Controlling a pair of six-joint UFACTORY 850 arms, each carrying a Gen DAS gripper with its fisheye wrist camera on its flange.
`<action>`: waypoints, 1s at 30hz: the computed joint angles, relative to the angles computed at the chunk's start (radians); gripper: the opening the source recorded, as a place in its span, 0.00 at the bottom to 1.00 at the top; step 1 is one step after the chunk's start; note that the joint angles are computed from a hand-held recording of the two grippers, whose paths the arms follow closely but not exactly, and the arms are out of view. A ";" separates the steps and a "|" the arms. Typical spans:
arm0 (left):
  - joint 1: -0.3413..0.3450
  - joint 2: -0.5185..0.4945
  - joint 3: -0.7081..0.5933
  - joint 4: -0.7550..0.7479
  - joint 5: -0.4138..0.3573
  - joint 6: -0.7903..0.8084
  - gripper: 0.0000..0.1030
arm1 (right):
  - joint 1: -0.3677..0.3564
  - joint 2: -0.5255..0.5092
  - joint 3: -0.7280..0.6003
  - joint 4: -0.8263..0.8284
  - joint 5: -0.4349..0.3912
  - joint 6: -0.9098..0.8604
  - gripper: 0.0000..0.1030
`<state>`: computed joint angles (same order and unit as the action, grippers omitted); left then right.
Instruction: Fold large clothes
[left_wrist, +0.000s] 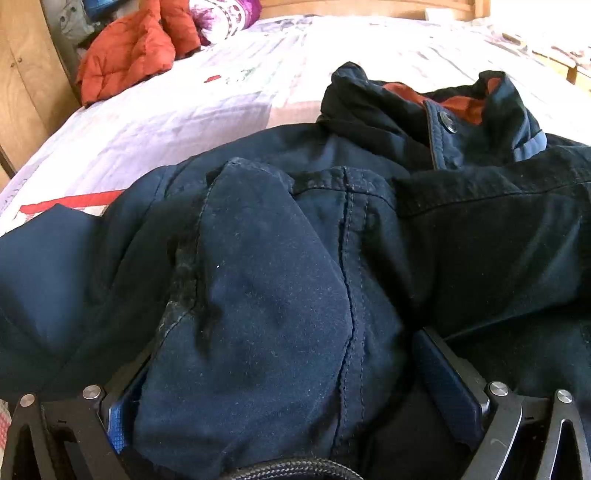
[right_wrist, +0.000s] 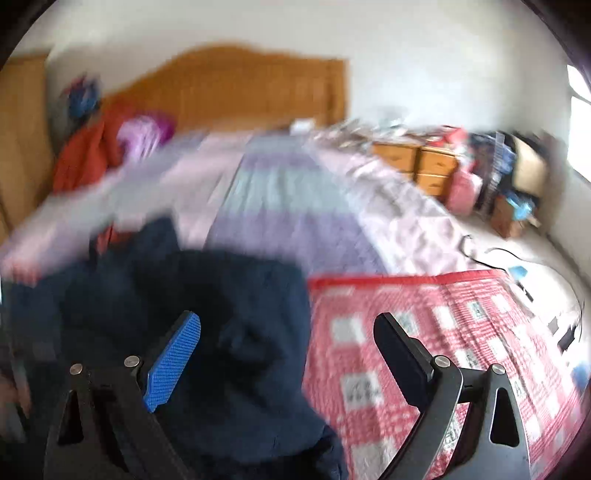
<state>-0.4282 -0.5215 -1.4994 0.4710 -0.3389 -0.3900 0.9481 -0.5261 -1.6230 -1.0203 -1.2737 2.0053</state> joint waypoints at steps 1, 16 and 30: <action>-0.003 0.002 0.003 0.013 -0.001 -0.017 1.00 | -0.011 0.015 0.016 -0.018 0.022 0.063 0.94; 0.138 0.066 -0.049 -0.890 -0.015 0.674 1.00 | -0.063 -0.186 -0.135 0.189 0.191 -0.203 0.96; 0.180 -0.033 -0.099 -1.245 -0.404 0.881 1.00 | -0.066 -0.168 -0.100 0.161 0.223 -0.154 0.97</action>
